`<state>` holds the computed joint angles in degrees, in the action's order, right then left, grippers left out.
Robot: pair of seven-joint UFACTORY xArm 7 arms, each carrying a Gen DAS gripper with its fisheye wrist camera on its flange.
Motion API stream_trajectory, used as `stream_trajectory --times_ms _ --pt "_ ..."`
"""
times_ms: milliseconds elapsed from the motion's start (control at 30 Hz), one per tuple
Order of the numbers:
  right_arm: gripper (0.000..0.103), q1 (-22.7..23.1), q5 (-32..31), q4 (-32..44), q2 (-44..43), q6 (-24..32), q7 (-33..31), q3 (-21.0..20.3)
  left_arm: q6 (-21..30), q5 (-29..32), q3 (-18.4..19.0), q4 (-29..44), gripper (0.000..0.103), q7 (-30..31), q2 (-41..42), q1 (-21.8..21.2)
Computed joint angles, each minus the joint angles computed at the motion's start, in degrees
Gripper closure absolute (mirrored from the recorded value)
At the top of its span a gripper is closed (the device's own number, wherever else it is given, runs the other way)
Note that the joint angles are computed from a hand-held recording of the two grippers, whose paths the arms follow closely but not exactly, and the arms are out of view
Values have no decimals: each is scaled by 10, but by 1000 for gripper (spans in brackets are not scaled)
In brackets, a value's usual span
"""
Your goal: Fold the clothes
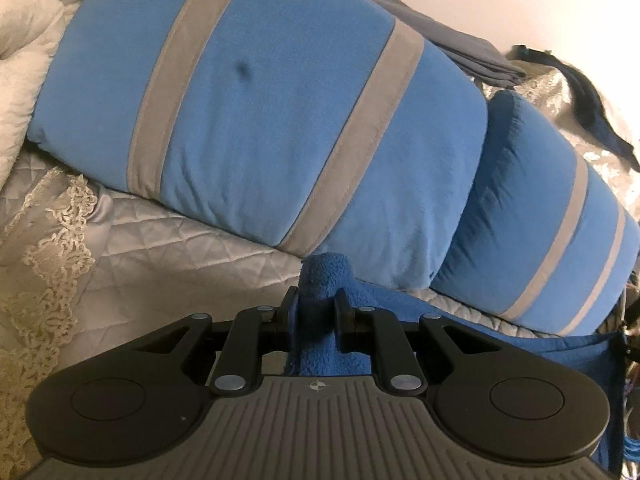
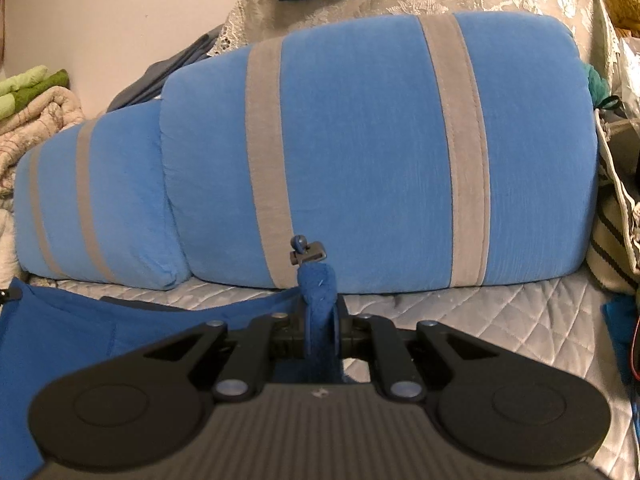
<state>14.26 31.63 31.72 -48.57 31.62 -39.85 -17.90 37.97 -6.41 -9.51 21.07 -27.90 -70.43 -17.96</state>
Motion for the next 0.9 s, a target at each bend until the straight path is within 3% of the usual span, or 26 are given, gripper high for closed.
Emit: stream_trajectory --times_ms 233,467,600,633,667,700,767,833,867,900 --pt "93 18 16 7 55 -48 -4 7 -45 2 -3 -11 86 -15 51 12" --pt "93 23 7 2 116 -102 1 33 -53 27 -7 -19 86 -14 91 20" --pt "91 11 -14 4 142 -106 15 47 -54 17 12 -26 82 -12 95 11" --pt "82 4 -22 6 148 -101 23 54 -51 16 15 -24 81 -10 98 11" --pt "65 -5 -32 10 153 -95 32 62 -42 16 15 -18 77 -11 101 13" --pt "59 -19 -47 11 155 -91 45 74 -39 18 10 -16 75 -15 95 19" --pt "21 -41 -75 12 152 -87 67 94 -34 24 1 -12 68 -23 84 28" --pt "3 -36 -82 8 133 -79 64 88 -32 35 -13 -8 47 -34 65 40" --pt "0 -31 -84 7 122 -73 61 84 -28 40 -21 -4 33 -39 58 44" --pt "0 -28 -85 6 112 -66 59 81 -19 46 -30 4 25 -44 55 47"
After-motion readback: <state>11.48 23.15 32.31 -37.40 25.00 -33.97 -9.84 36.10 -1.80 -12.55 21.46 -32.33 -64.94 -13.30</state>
